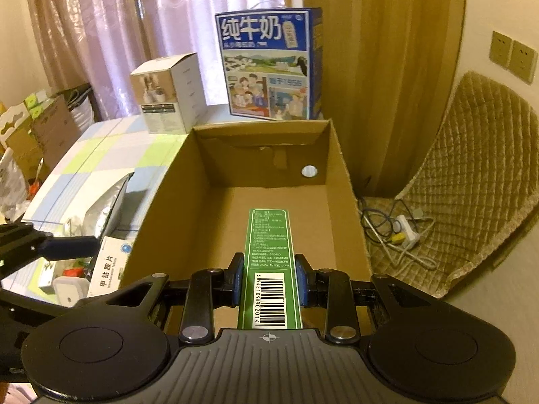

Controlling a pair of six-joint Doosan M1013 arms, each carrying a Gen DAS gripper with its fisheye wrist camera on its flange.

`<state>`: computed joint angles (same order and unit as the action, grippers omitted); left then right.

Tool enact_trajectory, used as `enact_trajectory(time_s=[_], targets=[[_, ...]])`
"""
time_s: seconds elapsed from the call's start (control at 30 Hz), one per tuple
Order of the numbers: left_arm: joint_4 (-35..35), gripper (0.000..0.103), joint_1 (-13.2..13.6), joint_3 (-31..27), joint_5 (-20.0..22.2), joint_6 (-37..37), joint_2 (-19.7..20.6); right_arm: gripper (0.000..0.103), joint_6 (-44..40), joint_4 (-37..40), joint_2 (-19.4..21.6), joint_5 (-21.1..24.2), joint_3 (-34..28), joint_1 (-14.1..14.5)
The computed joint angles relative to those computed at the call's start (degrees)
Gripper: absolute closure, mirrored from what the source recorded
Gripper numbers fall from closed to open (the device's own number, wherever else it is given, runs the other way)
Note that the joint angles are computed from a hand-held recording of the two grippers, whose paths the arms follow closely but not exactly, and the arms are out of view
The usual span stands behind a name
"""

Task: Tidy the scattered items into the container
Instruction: 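Release the green box from the right tool while the left tool releases the tray inside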

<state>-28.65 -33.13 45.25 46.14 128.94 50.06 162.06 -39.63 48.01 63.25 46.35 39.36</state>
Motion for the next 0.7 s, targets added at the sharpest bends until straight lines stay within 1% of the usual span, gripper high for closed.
enact_trajectory(time_s=[0.03, 0.1, 0.13, 0.17, 0.23, 0.3, 0.5, 0.7], targets=[[0.22, 0.033, 0.13, 0.49, -0.37, -0.07, -0.29, 0.075, -0.33, -0.50, 0.40, 0.51, -0.66, 0.11], [0.29, 0.027, 0.43, 1.61, -1.29, -0.03, -0.92, 0.057, -0.95, -1.73, 1.26, 2.24, -2.18, 0.41], [0.21, 0.026, 0.59, 2.22, -1.72, -0.02, -1.25, 0.042, -0.91, -2.19, 1.40, 2.45, -2.42, 0.57], [0.21, 0.024, 0.73, 2.62, -1.90, -0.10, -1.49, 0.036, -0.89, -2.50, 1.39, 2.29, -2.42, 0.71], [0.35, 0.024, 0.97, 3.55, -2.30, -0.10, -2.06, 0.035, -1.46, -2.61, 1.54, 2.62, -2.84, 0.96], [0.48, 0.021, 1.18, 4.75, -3.15, -0.14, -2.78, 0.034, -1.86, -2.59, 1.68, 3.10, -3.27, 1.24], [1.71, 0.019, 1.89, 7.96, -4.68, -1.51, -4.92, 0.027, -2.08, -2.82, 1.97, 4.00, -4.60, 2.34], [3.96, 0.017, 2.80, 11.94, -6.89, -3.18, -7.59, 0.022, -1.31, -3.30, 2.36, 3.56, -6.23, 4.04]])
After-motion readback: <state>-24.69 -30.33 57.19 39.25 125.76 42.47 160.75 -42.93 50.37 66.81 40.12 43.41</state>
